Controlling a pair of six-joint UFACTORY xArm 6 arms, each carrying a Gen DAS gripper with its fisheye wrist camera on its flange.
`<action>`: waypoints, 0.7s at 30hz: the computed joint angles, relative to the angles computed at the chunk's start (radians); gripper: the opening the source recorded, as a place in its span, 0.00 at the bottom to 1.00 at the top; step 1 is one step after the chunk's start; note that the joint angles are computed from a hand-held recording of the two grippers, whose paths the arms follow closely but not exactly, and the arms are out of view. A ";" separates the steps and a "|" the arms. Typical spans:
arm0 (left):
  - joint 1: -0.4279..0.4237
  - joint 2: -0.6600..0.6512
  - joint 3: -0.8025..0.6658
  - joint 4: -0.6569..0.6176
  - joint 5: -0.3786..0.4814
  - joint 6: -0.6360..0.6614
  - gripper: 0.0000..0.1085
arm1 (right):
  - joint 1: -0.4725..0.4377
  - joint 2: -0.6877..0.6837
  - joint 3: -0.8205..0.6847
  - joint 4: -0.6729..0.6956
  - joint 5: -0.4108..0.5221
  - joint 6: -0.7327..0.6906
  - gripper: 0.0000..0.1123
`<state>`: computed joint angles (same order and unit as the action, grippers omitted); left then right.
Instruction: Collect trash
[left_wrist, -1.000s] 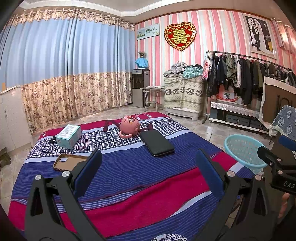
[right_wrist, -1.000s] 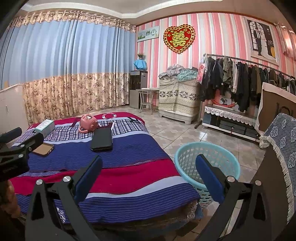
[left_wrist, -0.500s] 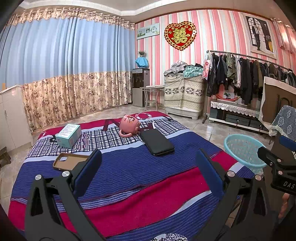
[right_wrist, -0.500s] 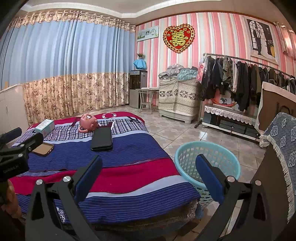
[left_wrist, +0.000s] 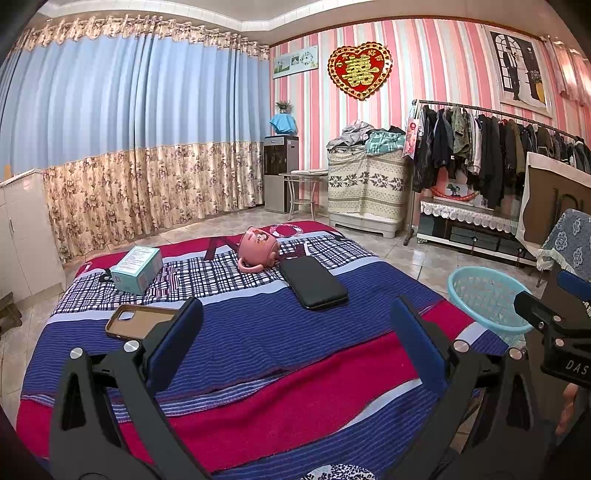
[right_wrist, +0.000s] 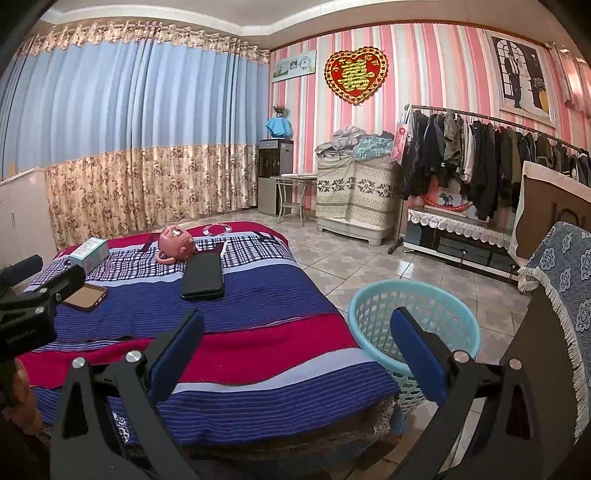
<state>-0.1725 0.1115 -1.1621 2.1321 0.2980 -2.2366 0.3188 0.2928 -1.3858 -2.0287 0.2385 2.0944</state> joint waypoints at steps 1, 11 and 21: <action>0.000 0.000 0.000 -0.001 0.001 0.001 0.90 | 0.001 0.003 -0.004 0.006 0.000 -0.006 0.88; -0.003 -0.002 0.003 -0.005 0.003 0.002 0.90 | -0.001 -0.002 0.002 -0.004 0.000 0.004 0.88; 0.001 -0.001 0.003 -0.001 -0.007 -0.006 0.90 | -0.002 -0.001 0.001 -0.004 -0.003 0.004 0.88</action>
<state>-0.1716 0.1102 -1.1588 2.1312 0.2914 -2.2423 0.3164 0.2917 -1.3850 -2.0330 0.2357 2.0982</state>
